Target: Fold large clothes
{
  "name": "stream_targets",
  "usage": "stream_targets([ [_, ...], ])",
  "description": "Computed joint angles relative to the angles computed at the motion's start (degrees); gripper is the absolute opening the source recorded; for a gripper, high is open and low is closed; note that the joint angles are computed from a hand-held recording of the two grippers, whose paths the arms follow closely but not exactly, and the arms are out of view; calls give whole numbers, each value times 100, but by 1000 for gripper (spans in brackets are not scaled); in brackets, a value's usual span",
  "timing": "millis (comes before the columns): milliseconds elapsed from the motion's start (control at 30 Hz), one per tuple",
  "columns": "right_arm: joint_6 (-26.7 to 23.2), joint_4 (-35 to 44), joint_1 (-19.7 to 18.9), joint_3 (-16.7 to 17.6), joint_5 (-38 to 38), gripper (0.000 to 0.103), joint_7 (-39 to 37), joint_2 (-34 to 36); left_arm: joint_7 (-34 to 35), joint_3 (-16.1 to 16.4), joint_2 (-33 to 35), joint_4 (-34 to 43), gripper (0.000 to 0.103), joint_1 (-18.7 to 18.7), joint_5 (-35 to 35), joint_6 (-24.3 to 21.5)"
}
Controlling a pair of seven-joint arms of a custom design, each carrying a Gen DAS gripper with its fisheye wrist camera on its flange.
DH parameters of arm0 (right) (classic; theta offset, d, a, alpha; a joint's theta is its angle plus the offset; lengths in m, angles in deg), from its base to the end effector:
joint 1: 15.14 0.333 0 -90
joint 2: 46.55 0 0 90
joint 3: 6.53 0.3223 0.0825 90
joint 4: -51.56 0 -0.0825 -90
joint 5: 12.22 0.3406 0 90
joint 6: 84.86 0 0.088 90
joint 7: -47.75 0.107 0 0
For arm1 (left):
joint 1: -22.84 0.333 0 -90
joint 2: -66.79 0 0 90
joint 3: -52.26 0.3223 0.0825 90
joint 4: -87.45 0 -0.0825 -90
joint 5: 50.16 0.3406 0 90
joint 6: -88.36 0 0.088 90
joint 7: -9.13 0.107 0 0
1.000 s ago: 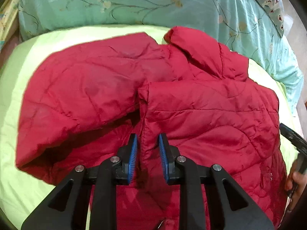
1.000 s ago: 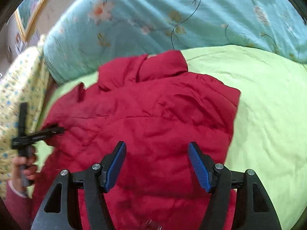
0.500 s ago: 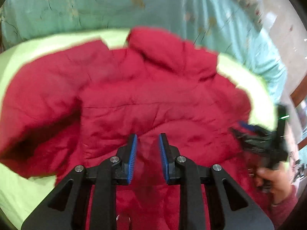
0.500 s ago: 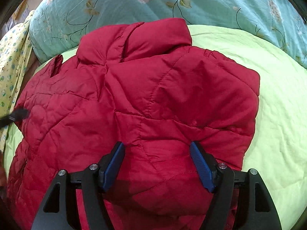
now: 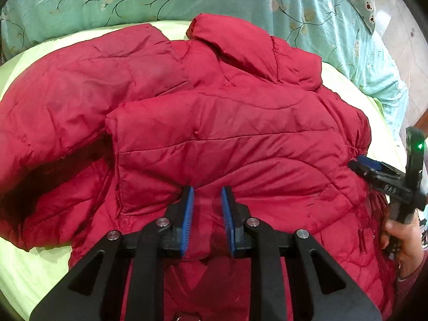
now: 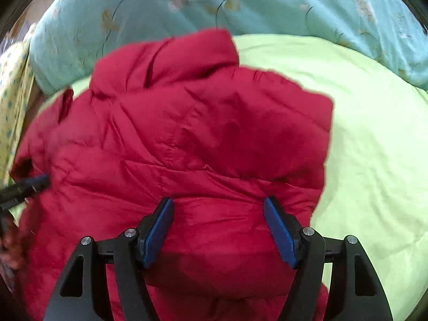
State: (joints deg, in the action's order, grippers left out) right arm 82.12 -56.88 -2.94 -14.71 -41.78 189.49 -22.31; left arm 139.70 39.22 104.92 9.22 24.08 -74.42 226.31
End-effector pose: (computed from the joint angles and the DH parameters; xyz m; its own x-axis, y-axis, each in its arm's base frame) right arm 0.6363 0.0859 0.3787 -0.2961 -0.9507 -0.0924 -0.7452 0.2904 -0.6003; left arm 0.7183 -0.1079 0.4006 -0.5803 -0.7904 0.1963 -0.7410 0.4123 -0.5300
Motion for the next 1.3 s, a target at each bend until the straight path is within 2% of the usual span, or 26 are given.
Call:
stream_targets([
  [67, -277, 185, 110, -46, -96, 74, -10, 78, -9, 10, -26, -67, 20, -22, 8, 99],
  [133, -348, 289, 66, 27, -66, 77, -99, 135, 58, -26, -96, -163, 20, 26, -45, 163],
  [300, -273, 187, 89, 10, -105, 78, -55, 54, -27, -65, -155, -111, 20, 235, -320, -67],
  [467, 1, -236, 139, -14, -259, 78, 203, -332, -137, -16, -258, -148, 20, 396, -595, 80],
  [533, 214, -448, 185, -49, -357, 78, 387, -507, -185, 59, -332, -240, 20, 378, -552, 301],
  [667, 601, -733, 78, 120, -218, 78, 314, -723, -44, 160, -526, -526, 20, 312, -297, 780],
  [767, 790, -944, -53, 368, 41, 78, 62, -875, 87, 342, -725, -929, 21, 101, 142, 1623],
  [833, 929, -1048, -137, 525, 278, 78, -136, -920, -116, 711, -767, -1090, 25, -244, 741, 2190],
  [933, 1042, -1033, -227, 713, 637, 78, -457, -853, -1032, 1890, -608, -1237, 48, -1216, 2134, 3152],
  [1000, 1077, -1035, -237, 791, 819, 78, -632, -836, -1471, 2615, -308, -1007, 49, -1738, 2806, 3255],
  [1067, 1147, -1076, -422, 1047, 1140, 78, -921, -822, -1578, 2803, -23, -686, 49, -1853, 3169, 3104],
  [1167, 1114, -1062, -339, 985, 1335, 78, -1038, -795, -2098, 3270, 456, -187, 49, -2119, 3596, 3064],
  [1233, 1102, -1061, -356, 1015, 1485, 78, -1113, -779, -2225, 3118, 650, 221, 49, -1953, 3601, 2839],
  [1300, 1143, -1087, -475, 1168, 1695, 78, -1260, -769, -2178, 2738, 815, 680, 47, -1652, 3514, 2562],
])
